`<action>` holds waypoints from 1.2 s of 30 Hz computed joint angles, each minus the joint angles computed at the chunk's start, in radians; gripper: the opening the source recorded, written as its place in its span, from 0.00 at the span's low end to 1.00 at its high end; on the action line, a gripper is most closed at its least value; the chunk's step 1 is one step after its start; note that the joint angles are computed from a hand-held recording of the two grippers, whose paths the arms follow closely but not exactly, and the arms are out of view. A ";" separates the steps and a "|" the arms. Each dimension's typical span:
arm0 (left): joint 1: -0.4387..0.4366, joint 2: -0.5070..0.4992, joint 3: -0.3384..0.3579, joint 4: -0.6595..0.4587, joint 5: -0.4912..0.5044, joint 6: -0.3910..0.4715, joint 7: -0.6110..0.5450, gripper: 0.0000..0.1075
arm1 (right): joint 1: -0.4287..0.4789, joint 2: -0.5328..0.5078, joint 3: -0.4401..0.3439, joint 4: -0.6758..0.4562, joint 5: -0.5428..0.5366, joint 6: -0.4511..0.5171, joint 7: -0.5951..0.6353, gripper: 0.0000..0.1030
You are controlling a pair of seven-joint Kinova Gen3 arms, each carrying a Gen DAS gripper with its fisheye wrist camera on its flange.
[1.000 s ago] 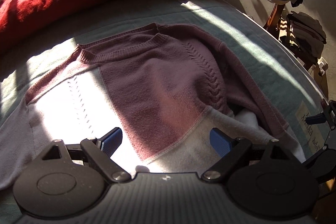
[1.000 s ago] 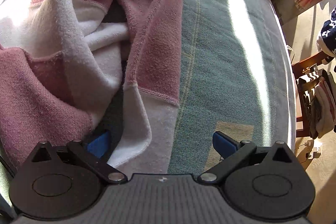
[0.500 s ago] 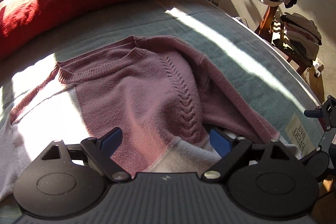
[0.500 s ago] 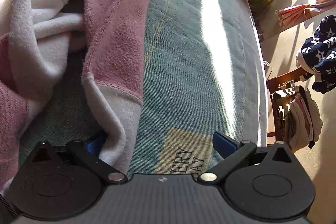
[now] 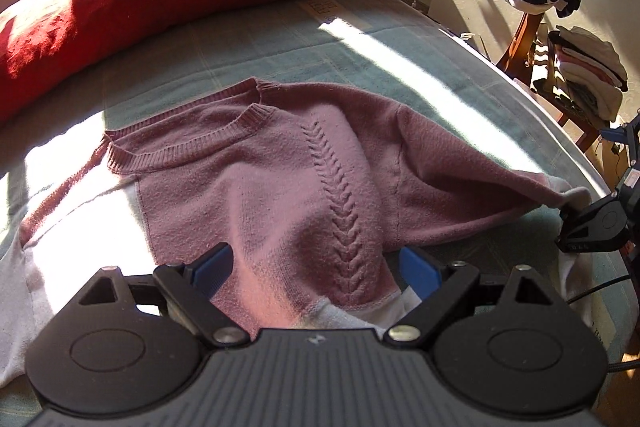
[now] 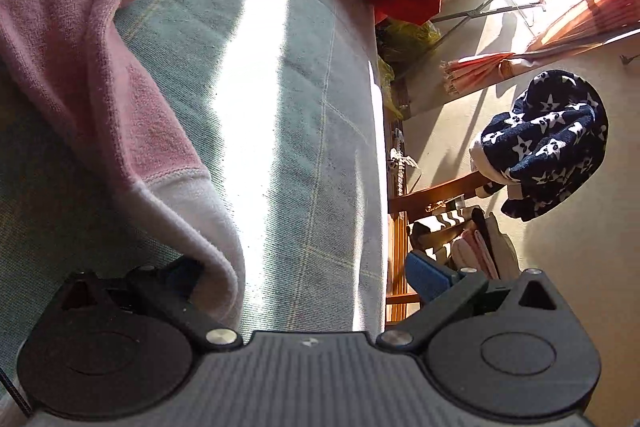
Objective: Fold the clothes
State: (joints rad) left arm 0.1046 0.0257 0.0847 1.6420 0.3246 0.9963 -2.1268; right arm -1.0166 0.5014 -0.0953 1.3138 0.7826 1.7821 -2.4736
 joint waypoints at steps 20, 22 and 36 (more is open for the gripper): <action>0.042 0.055 0.030 -0.059 -0.063 -0.004 0.056 0.84 | 0.309 -0.076 0.095 0.223 0.185 -0.082 0.014 1.00; 0.047 0.061 0.034 -0.066 -0.063 -0.004 0.056 0.84 | 0.272 -0.109 0.170 0.229 0.138 -0.106 0.007 1.00; 0.067 0.084 0.045 -0.084 -0.070 -0.014 0.050 0.84 | 0.609 -0.258 -0.200 0.186 -0.160 -0.604 -0.067 1.00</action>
